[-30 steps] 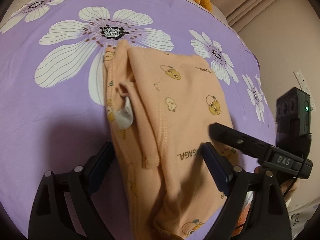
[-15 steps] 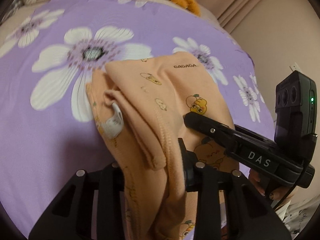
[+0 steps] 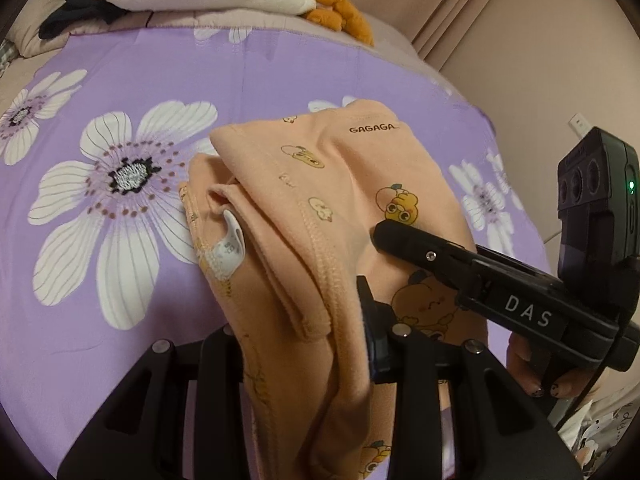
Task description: Fold small clothes
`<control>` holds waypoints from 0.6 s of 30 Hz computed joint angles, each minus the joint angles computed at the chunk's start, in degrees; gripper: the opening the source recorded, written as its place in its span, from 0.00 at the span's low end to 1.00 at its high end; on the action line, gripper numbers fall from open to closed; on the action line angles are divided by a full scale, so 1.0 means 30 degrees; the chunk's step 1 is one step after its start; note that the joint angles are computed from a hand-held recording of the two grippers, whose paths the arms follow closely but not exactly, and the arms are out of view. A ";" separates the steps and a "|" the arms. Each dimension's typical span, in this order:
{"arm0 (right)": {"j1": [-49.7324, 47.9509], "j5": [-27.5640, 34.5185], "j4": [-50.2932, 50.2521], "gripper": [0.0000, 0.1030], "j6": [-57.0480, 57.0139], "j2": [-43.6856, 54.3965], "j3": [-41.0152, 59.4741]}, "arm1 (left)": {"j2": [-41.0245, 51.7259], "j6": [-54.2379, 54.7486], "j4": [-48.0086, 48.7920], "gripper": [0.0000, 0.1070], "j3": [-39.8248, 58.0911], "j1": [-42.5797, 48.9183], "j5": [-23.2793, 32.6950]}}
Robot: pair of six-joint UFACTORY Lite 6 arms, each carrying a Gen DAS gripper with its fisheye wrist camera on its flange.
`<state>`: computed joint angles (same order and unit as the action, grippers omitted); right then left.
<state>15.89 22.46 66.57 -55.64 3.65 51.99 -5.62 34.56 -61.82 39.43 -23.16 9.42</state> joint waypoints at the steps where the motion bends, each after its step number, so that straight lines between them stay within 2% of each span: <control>1: -0.0085 0.0052 0.0163 0.27 -0.0119 0.0534 0.0199 | 0.0509 0.0390 -0.0378 0.32 0.0214 0.0038 0.0005; 8: -0.0216 0.0095 0.0322 0.26 -0.0179 0.2540 0.0793 | 0.3183 0.4658 -0.4792 0.33 0.0976 0.0285 0.0175; 14: -0.0348 -0.0001 -0.0530 0.27 0.0925 0.3226 0.0987 | 0.3793 0.7071 -0.7424 0.41 0.0829 0.0645 0.0534; 16: -0.0598 0.0192 -0.0414 0.29 0.0780 0.3138 0.0843 | 0.3595 0.6838 -0.7234 0.47 0.0621 0.0858 0.0775; 18: -0.0635 -0.0137 -0.1000 0.37 0.1386 0.2946 0.0715 | 0.3380 0.5579 -0.6159 0.67 0.0505 0.0880 0.0759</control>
<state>13.99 22.05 63.57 -51.48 12.49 54.14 4.52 51.30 -80.30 40.95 -20.52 11.70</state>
